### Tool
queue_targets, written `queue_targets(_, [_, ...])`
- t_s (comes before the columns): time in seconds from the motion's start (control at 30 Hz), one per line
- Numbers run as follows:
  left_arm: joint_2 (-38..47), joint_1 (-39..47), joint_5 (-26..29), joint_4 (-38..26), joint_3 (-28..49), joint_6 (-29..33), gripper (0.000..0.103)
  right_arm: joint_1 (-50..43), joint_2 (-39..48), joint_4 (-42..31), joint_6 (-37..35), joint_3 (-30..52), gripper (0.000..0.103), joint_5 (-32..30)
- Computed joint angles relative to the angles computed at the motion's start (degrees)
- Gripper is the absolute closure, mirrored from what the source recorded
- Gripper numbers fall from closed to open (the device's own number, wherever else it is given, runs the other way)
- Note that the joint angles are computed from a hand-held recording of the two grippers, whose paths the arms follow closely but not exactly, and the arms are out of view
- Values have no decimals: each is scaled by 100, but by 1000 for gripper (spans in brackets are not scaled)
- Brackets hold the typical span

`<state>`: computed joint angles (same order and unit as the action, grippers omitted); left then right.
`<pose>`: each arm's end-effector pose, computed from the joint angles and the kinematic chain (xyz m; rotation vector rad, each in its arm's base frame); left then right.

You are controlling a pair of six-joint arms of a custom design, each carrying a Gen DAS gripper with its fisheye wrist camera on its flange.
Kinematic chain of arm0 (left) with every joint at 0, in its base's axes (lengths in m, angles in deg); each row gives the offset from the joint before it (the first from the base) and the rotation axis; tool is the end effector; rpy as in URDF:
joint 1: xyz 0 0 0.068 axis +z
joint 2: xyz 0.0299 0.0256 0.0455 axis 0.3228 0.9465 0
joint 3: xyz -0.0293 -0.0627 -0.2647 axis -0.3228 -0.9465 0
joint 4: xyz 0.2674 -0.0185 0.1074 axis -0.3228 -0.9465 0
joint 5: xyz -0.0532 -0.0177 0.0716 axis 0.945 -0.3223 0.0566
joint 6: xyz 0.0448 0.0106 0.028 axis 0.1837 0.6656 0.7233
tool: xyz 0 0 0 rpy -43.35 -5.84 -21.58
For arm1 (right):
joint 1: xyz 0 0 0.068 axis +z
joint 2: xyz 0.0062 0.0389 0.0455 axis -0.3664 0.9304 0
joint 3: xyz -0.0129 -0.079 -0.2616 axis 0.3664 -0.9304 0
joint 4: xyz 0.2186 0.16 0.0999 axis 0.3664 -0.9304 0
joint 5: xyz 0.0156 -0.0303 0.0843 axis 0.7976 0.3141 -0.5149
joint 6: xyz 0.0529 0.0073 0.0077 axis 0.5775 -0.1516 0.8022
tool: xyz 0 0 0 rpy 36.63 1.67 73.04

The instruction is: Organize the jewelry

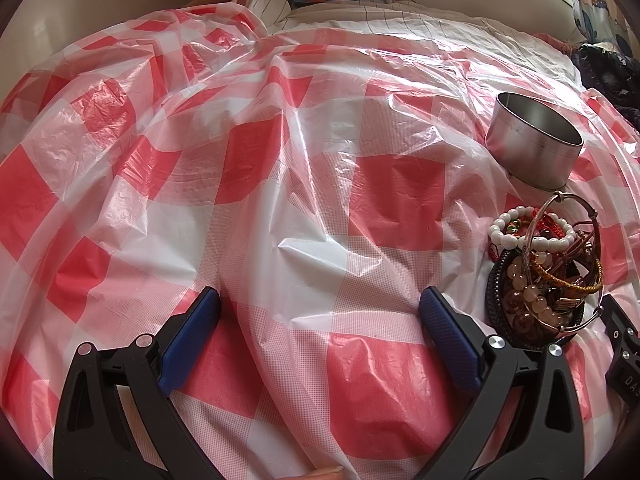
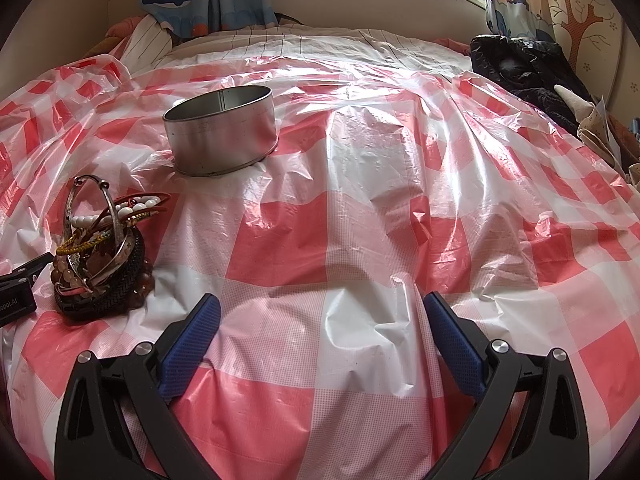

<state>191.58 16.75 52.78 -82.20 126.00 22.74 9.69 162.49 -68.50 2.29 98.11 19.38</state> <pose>0.3483 -0.0184 0.0910 0.5212 2.4519 -0.0821 0.1931 0.0901 0.0849 0.7070 2.3276 -0.3805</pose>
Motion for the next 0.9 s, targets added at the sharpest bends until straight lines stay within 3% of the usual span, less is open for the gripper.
queue_targets(0.9, [89, 49, 20, 8, 77, 40, 7, -34, -11, 76, -4, -57, 6, -50])
